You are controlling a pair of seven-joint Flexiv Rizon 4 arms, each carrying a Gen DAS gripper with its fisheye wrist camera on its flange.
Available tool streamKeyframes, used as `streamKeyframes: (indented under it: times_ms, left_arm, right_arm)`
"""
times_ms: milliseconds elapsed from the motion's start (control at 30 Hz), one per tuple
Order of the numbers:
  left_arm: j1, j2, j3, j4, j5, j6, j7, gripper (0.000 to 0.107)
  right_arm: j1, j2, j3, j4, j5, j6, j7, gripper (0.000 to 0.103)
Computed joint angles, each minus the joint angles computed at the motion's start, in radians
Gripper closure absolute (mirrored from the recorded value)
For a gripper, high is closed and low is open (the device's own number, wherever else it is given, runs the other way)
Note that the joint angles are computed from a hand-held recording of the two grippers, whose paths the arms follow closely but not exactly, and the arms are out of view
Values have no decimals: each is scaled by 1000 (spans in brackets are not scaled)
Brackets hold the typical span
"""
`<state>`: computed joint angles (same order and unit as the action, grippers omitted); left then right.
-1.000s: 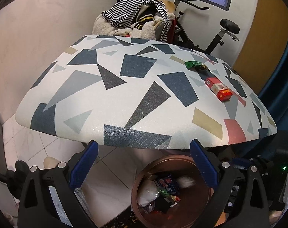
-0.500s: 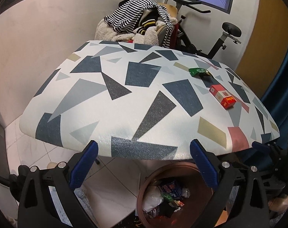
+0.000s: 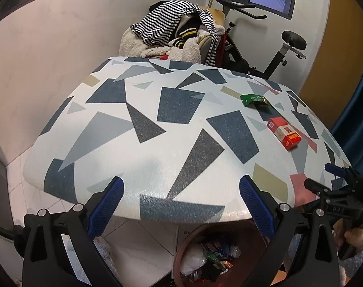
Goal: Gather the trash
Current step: 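Move both tools back over the table toward the red cigarette pack, then grasp the red Double Happiness cigarette pack with the right tool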
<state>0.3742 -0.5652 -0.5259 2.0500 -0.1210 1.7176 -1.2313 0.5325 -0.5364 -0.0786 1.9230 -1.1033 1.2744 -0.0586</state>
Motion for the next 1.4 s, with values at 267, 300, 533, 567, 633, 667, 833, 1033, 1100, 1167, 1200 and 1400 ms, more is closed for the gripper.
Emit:
streamKeyframes:
  times_ms: [267,300,533,567,633,667,833,1033,1100,1167,1200,1400]
  left_arm:
    - [-30,-29,6,-70,-16,-18,19,12]
    - [-37,-35,10,-81,-20,-21,22,12]
    - [-68,-63,27,-126,-50,-48,44,12]
    - [-75,-66,34,-132,-54,-56,48,12]
    - [-83,-71,41,-138,-64,-64,58,12]
    - [-86,-72,43,-139,-70,-67,62,12]
    - [-89,-76,43,-144,-96,-77,77,12]
    - [-123,-74,76,-153,-110,-82,92,12]
    - [-130,-75,82,-155,-112,-80,99,12]
    - [-143,-75,93,-159,-113,-81,102,12]
    - [-151,-76,100,-163,-114,-84,105,12]
    - [-189,-73,123,-180,-108,-79,126,12]
  right_arm:
    - [-44,-28,-55,-33,-37,80,28,7]
    - [-62,-48,-52,-59,-11,89,9,7]
    - [-97,-117,-19,-158,193,74,-171,7]
    - [-114,-139,6,-190,239,67,-220,7]
    - [-119,-154,14,-214,282,59,-272,7]
    - [-124,-174,32,-248,313,25,-321,7]
    - [-119,-225,53,-334,425,-43,-434,7]
    - [-102,-271,64,-412,532,-117,-553,25]
    - [-85,-264,43,-401,549,-102,-563,41]
    - [-68,-258,19,-387,553,-83,-560,44]
    - [-55,-245,-1,-365,545,-59,-552,44]
    - [-10,-203,-69,-292,504,10,-513,44]
